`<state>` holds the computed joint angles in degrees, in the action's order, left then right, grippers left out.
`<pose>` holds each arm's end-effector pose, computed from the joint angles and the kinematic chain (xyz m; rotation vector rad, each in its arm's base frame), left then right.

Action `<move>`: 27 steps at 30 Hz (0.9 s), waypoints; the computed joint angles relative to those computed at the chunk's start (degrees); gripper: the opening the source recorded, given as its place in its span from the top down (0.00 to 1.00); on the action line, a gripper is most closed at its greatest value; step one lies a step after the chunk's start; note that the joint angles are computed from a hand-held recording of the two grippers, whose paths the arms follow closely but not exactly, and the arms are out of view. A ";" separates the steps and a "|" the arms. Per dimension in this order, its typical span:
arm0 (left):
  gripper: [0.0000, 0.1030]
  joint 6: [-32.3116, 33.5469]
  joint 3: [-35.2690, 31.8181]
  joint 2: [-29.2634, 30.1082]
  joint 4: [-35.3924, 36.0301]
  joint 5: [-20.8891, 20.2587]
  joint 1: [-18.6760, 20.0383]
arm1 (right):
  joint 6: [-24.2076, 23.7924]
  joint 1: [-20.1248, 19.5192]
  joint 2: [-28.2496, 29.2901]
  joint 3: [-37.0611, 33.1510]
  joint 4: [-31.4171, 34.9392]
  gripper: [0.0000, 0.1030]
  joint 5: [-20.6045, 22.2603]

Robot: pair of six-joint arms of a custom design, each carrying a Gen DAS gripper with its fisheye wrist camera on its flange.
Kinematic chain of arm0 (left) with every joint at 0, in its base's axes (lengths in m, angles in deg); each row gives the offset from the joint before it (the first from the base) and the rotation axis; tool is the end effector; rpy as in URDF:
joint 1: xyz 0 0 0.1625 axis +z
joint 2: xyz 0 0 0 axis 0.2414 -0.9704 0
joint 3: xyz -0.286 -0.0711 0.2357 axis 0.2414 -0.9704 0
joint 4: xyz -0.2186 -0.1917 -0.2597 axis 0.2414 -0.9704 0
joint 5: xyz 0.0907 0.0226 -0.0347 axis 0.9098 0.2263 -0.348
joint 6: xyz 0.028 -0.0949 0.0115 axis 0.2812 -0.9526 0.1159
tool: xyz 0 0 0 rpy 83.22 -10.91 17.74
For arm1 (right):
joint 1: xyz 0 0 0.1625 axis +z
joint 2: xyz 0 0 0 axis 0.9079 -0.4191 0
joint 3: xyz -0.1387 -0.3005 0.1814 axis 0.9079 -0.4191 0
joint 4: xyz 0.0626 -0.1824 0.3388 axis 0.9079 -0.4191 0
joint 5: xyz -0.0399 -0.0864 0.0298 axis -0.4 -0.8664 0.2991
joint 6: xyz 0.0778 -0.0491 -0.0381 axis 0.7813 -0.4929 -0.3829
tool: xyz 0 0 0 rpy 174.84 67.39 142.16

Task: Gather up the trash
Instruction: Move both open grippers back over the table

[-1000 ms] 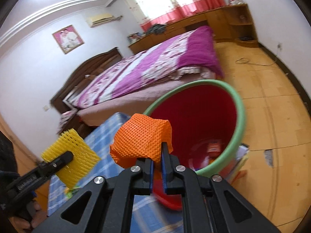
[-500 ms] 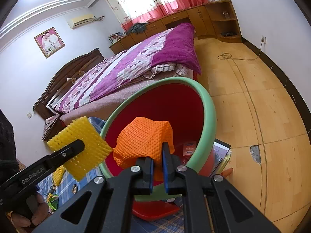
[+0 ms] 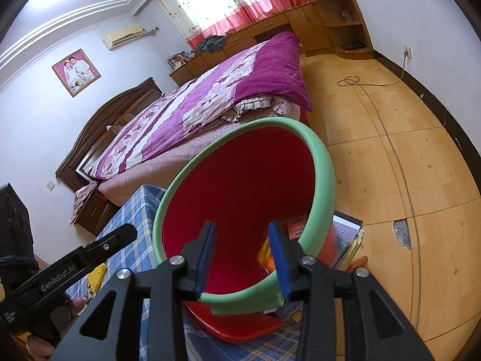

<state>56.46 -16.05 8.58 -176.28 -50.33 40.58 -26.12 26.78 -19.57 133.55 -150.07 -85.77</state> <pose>-0.2781 -0.7127 0.0918 0.5988 2.5670 -0.7790 0.1224 -0.6350 0.2035 -0.0611 -2.5198 1.2537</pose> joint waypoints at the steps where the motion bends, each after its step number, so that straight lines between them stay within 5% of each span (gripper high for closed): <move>1: 0.60 -0.47 0.85 -0.59 -0.33 0.12 0.00 | 0.02 0.12 -0.01 0.09 -0.12 0.55 0.01; 27: 0.52 -8.68 23.71 -18.55 -11.28 12.41 0.65 | -2.81 6.38 3.63 -1.59 5.61 0.35 1.52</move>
<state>47.78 7.66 -9.97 -187.56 -37.92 41.23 -28.93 33.17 -15.94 131.96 -144.46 -84.25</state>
